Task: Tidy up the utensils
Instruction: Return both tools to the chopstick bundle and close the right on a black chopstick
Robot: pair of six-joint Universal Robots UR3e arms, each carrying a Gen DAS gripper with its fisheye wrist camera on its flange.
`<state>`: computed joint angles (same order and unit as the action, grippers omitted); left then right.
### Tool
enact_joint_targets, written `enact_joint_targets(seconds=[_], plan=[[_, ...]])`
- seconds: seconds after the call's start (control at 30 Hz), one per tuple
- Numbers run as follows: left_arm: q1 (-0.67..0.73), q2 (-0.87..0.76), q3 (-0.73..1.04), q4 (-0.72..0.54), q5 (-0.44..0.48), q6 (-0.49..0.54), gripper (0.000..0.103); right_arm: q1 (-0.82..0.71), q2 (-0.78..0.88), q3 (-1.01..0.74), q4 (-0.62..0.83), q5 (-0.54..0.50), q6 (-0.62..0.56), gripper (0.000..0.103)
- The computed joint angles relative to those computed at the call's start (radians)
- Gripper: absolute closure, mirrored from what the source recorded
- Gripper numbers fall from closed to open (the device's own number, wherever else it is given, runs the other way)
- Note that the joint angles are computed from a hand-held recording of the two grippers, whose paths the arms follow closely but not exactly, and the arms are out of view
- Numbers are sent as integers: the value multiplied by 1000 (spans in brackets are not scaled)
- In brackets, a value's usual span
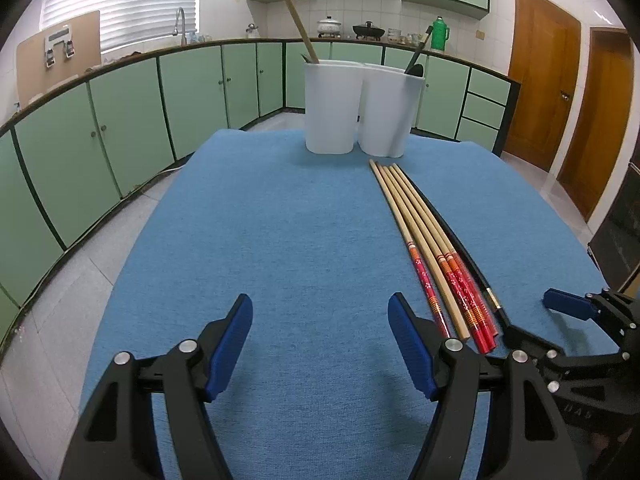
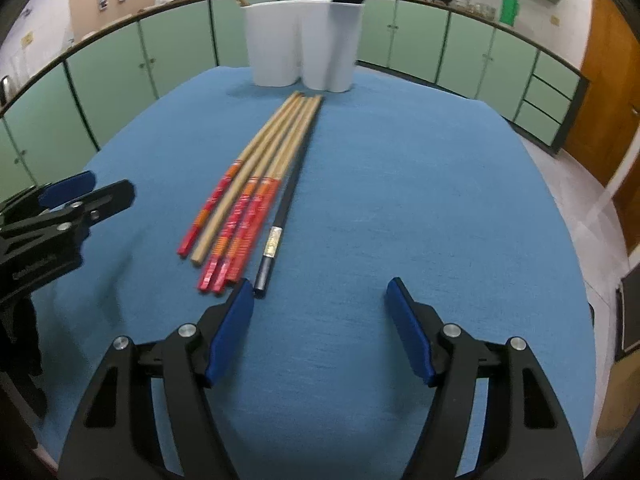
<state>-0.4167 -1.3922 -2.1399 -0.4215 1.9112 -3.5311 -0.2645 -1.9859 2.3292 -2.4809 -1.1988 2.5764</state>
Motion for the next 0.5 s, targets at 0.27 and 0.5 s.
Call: enact_joint_targets(seconds=[0.27,0.5], plan=[[-8,-17,20,-12,3,2,34,-86,-40,-5,95,88,-27,42],[-23,-35,35,-19,19,6,34,-7,6,-6,26,59,-21,77]])
